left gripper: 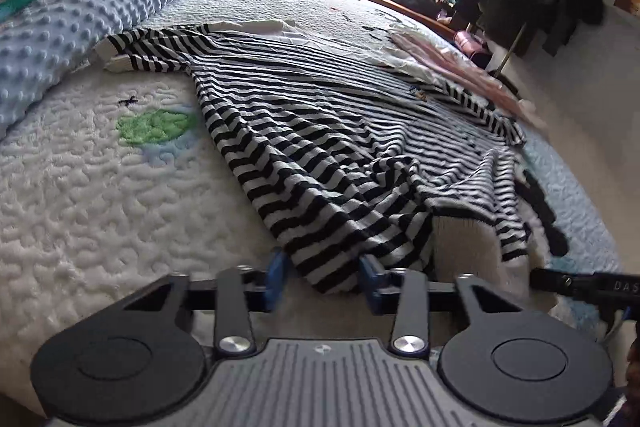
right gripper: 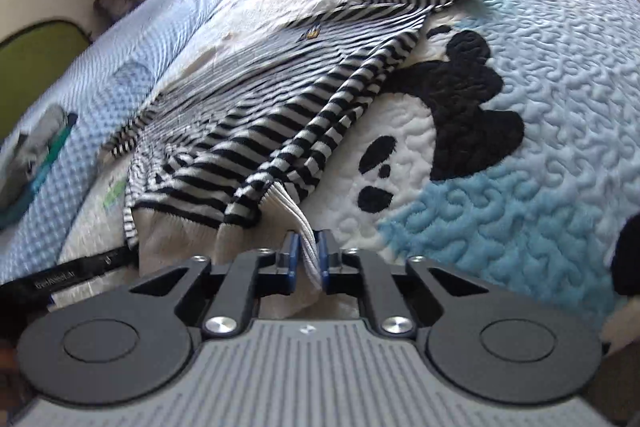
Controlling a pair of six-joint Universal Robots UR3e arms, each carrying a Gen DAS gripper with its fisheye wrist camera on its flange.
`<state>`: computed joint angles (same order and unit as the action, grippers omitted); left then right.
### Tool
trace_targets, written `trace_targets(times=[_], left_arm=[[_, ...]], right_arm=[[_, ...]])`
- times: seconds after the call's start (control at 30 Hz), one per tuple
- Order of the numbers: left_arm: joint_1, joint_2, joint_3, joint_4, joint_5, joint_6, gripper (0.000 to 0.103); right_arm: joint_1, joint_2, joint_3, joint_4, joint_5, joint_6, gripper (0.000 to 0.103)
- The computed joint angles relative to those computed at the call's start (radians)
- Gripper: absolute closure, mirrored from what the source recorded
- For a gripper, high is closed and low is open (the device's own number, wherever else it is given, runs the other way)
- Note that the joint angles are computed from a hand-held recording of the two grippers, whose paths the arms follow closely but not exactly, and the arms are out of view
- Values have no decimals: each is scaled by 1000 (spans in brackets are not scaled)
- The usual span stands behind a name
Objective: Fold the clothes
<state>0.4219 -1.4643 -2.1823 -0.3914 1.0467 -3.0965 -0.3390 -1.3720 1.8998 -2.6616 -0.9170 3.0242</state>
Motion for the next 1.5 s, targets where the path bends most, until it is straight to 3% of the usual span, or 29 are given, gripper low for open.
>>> trace_targets(times=[0.13, 0.27, 0.43, 0.53, 0.6, 0.7, 0.77, 0.83, 0.87, 0.97, 1.17, 1.27, 1.33, 1.43, 1.5], left_arm=[[46, 19, 0, -64, -68, -77, 97], [180, 129, 0, -233, -149, -86, 97], [422, 316, 106, -623, -237, 99, 97], [538, 353, 181, -826, -285, 198, 97], [523, 328, 192, -789, -222, 197, 97], [500, 278, 170, -738, -163, 187, 96], [528, 300, 105, -719, -189, 174, 81], [559, 341, 47, -755, -234, 238, 66], [574, 362, 22, -786, -256, 284, 62], [609, 418, -45, -868, -309, 416, 60], [588, 447, -180, -636, -335, 410, 56], [613, 474, -217, -588, -390, 486, 48], [561, 411, -182, -576, -376, 559, 43], [432, 278, -102, -551, -313, 635, 48], [347, 224, -93, -461, -267, 619, 48]], right_arm=[[-34, -41, 30, -26, 28, 49, 98], [-115, -114, 45, -10, 57, 80, 98], [-272, -257, 144, -19, 82, 130, 99], [-293, -273, 180, -29, 4, 119, 99], [-271, -247, 192, -27, -59, 97, 98], [-283, -233, 254, -25, 8, 97, 93], [-278, -222, 278, -34, 49, 99, 84], [-256, -208, 271, -36, 45, 85, 74], [-238, -200, 260, -33, 33, 71, 74], [-205, -185, 231, -5, 15, 37, 74], [-196, -160, 223, -9, 35, 50, 72], [-223, -166, 232, 17, 78, 51, 68], [-230, -154, 237, 5, 99, 57, 65], [-230, -123, 233, -18, 126, 60, 66], [-223, -108, 223, -24, 116, 67, 87]])
